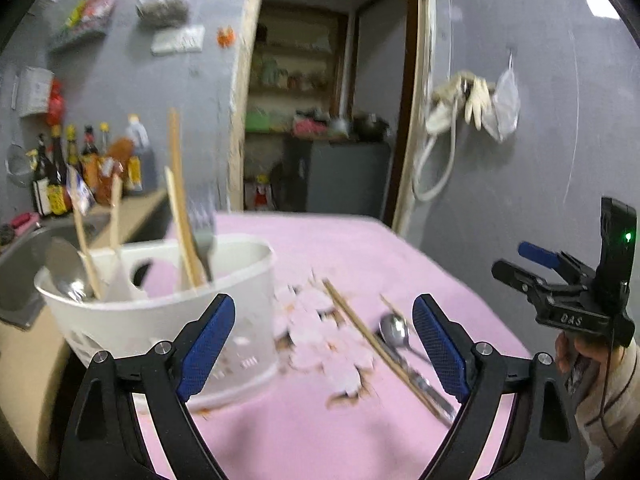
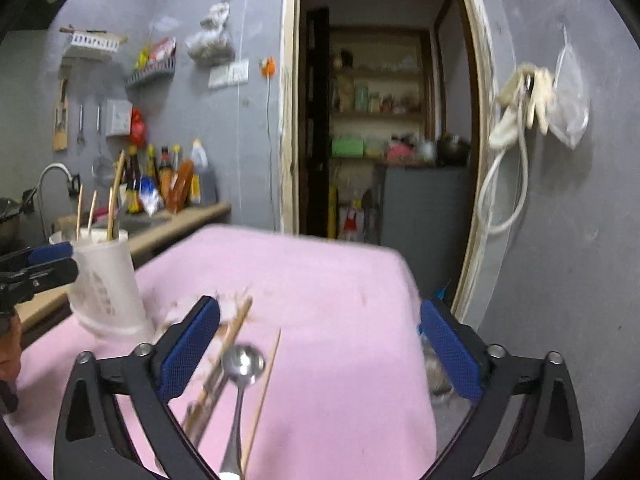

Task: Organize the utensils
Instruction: 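Withdraw both open tools back toward the remaining utensils, then close the left tool on a chopstick while the right tool grasps another chopstick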

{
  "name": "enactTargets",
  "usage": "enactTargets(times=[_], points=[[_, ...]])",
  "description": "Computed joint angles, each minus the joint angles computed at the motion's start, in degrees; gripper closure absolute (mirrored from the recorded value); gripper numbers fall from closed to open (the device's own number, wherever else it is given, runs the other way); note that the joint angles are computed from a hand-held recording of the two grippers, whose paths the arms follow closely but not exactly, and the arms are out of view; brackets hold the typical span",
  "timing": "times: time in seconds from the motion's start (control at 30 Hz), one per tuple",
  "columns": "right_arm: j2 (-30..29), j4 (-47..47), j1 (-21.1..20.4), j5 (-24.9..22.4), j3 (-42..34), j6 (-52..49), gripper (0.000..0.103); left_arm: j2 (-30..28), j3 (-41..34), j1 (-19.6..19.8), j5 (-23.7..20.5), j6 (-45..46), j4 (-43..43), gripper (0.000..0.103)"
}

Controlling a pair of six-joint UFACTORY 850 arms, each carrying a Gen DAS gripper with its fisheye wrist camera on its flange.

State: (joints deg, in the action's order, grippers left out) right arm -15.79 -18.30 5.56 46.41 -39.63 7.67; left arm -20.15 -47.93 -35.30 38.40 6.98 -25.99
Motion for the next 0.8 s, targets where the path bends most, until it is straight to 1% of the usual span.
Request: enactTargets(times=[0.03, 0.07, 0.1, 0.13, 0.17, 0.2, 0.23, 0.27, 0.33, 0.4, 0.43, 0.47, 0.5, 0.53, 0.6, 0.7, 0.8], points=[[-0.3, -0.6, -0.1, -1.1, -0.3, 0.5, 0.015, -0.6, -0.8, 0.1, -1.4, -0.2, 0.0, 0.017], [-0.8, -1.1, -0.1, -2.5, -0.8, 0.7, 0.02, -1.1, -1.1, 0.2, -2.2, -0.7, 0.4, 0.017], [-1.2, -1.9, -0.2, -3.6, -1.2, 1.1, 0.022, -1.8, -2.0, 0.3, -3.8, -1.3, 1.2, 0.02], [-1.7, -3.1, -0.3, -4.5, -1.6, 1.8, 0.027, -2.3, -2.3, 0.2, -4.5, -1.5, 1.5, 0.025], [-2.3, -4.9, -0.4, -5.5, -2.1, 2.9, 0.031, -3.0, -3.3, 0.2, -6.2, -1.2, 1.6, 0.027], [-2.8, -6.3, -0.4, -6.4, -2.5, 3.7, 0.034, -3.7, -4.1, 0.1, -7.5, -0.9, 1.7, 0.031], [-3.3, -7.6, -0.4, -7.3, -3.0, 4.4, 0.038, -4.1, -4.8, 0.1, -8.8, -0.8, 1.9, 0.035], [-3.7, -8.7, -0.3, -8.2, -3.4, 5.1, 0.042, -4.3, -5.0, 0.2, -9.8, -1.1, 2.6, 0.037], [-4.7, -12.0, -0.1, -10.4, -4.7, 7.1, 0.047, -5.8, -7.2, 0.7, -13.9, -3.4, 5.6, 0.045], [-5.4, -14.7, 0.2, -12.3, -5.7, 8.8, 0.052, -7.3, -9.5, 1.5, -18.1, -7.5, 9.9, 0.051], [-5.8, -17.0, 0.1, -13.1, -6.3, 10.4, 0.055, -8.0, -10.5, 1.9, -20.1, -9.9, 12.2, 0.055], [-6.1, -18.6, 0.1, -13.7, -6.7, 11.5, 0.06, -8.4, -11.3, 2.2, -21.6, -12.1, 14.3, 0.057], [-6.6, -20.5, 0.2, -14.9, -7.4, 12.9, 0.061, -9.2, -12.4, 2.6, -23.5, -15.8, 17.7, 0.061], [-7.1, -22.6, 0.4, -16.1, -8.2, 14.6, 0.064, -10.2, -13.7, 3.0, -25.2, -19.9, 21.4, 0.062], [-8.0, -26.0, 0.7, -18.1, -9.4, 17.2, 0.068, -11.5, -15.4, 3.6, -27.2, -26.0, 26.8, 0.064], [-9.1, -30.3, 1.5, -21.4, -11.1, 20.3, 0.073, -12.9, -17.2, 4.2, -28.8, -31.5, 31.6, 0.067], [-10.2, -31.9, 2.7, -25.2, -12.7, 20.9, 0.077, -14.0, -19.0, 4.6, -29.8, -35.4, 34.7, 0.07]])
